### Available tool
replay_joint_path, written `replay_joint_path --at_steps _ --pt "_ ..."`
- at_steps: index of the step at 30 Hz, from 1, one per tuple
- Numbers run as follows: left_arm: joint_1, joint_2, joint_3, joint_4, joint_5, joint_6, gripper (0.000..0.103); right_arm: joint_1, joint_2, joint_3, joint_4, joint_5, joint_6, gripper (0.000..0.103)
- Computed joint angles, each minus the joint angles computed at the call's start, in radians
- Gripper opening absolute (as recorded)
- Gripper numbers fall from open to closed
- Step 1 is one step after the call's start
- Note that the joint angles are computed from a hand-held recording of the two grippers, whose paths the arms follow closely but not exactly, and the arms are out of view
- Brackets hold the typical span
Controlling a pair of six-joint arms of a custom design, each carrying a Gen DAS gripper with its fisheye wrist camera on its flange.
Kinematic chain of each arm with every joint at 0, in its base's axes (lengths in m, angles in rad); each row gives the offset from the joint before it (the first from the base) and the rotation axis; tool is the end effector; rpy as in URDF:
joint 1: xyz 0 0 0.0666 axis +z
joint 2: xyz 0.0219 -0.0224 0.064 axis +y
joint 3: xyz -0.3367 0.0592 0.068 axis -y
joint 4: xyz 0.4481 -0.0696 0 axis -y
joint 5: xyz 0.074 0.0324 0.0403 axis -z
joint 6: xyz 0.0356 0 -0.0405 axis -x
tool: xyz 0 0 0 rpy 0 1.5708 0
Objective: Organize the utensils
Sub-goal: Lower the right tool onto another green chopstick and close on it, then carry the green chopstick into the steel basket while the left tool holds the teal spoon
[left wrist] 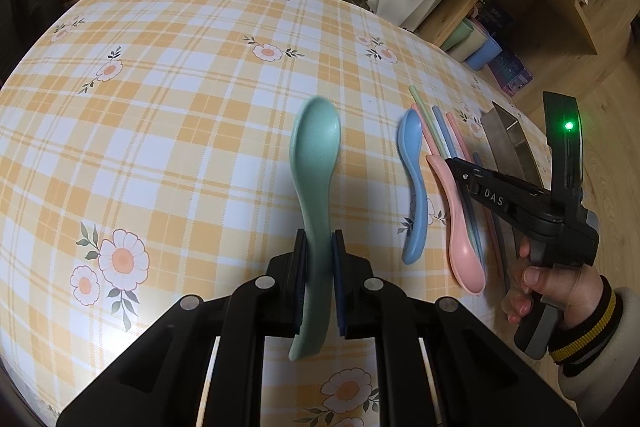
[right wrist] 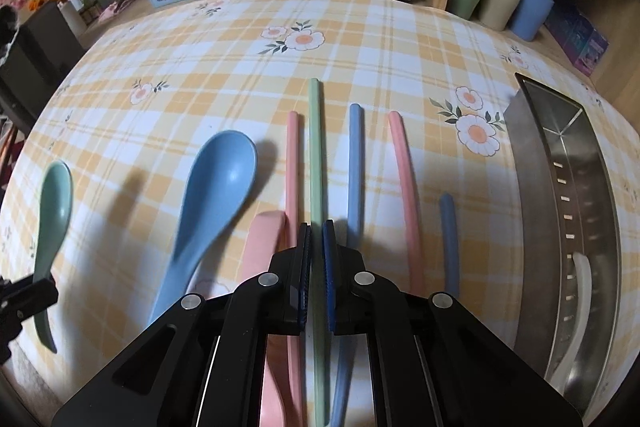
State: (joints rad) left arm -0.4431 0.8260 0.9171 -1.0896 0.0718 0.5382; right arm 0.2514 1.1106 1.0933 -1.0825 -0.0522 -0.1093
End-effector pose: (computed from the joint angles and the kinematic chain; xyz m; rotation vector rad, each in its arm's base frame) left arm 0.3141 -0.1523 0.3728 -0.0974 2.6324 -0.4486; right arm 0.4169 0.1086 0.3570 -0.2071 2.6736 0.1843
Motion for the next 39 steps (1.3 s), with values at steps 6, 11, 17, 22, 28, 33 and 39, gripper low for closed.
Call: replay_joint_path --at_steps 6,11,17,22,28,33,39 --pt "0.000 0.000 -0.005 0.005 0.009 0.002 0.008 0.003 -0.009 -0.011 0.020 0.009 -0.005 0.006" --pt "-0.001 -0.003 -0.011 0.013 0.028 -0.002 0.008 0.006 -0.036 -0.030 0.019 0.008 -0.013 0.006" --pt "-0.003 -0.004 -0.013 0.024 0.038 -0.004 0.007 -0.006 -0.111 -0.088 0.024 -0.059 -0.067 0.006" --pt "-0.014 -0.008 -0.006 0.037 0.026 -0.012 0.007 -0.018 -0.187 -0.120 0.043 -0.087 -0.091 0.006" --pt "-0.019 -0.001 0.008 0.036 0.020 -0.012 0.007 -0.044 -0.240 -0.123 0.055 -0.125 -0.092 0.006" --pt "-0.022 0.014 0.037 0.038 0.011 -0.018 0.007 -0.088 -0.271 -0.127 0.056 -0.158 -0.092 0.006" --pt "-0.035 0.050 0.080 0.043 0.017 -0.009 0.007 -0.179 -0.300 -0.134 0.054 -0.185 -0.073 0.006"
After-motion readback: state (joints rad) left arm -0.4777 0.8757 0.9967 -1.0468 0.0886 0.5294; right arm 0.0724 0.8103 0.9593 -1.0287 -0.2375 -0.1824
